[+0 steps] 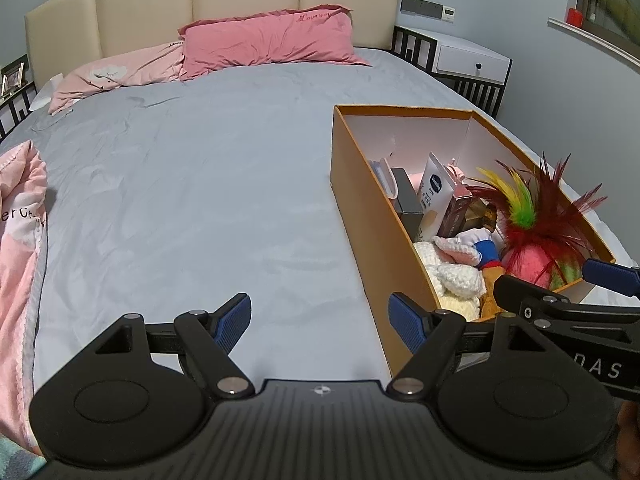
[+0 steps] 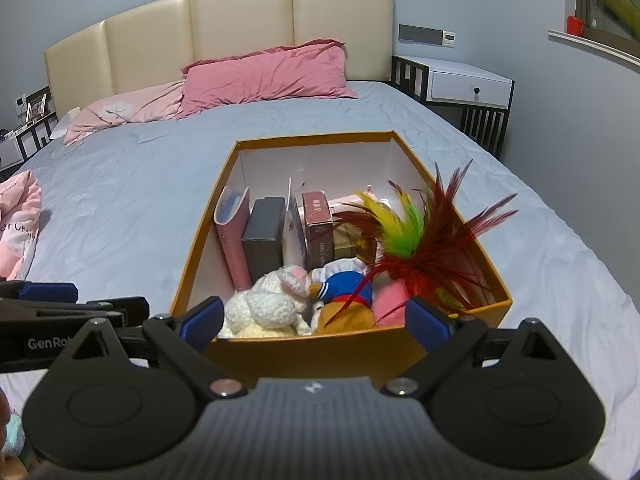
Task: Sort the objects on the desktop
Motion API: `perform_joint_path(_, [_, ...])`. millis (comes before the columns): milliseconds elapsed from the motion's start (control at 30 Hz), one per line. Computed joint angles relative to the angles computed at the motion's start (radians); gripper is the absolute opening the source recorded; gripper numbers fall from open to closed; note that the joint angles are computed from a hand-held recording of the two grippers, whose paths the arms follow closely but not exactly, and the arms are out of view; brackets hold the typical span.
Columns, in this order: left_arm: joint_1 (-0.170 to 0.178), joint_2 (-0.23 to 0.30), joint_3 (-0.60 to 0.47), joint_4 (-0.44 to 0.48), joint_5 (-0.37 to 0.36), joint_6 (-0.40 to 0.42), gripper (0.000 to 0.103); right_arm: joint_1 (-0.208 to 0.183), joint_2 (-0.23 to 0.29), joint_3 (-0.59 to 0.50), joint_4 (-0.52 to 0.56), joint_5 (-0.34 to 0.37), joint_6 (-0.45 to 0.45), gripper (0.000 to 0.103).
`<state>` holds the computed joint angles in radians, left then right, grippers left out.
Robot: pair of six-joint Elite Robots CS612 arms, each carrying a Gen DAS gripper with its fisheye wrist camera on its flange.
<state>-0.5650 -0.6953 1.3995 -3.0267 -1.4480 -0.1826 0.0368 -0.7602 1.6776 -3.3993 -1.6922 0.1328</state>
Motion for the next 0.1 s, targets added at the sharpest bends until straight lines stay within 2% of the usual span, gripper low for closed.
perform_joint_path(100, [0.0,0.0,0.001,-0.001,0.0,-0.001,0.089,0.0,0.0,-0.001,0.002,0.0,-0.003,0.098])
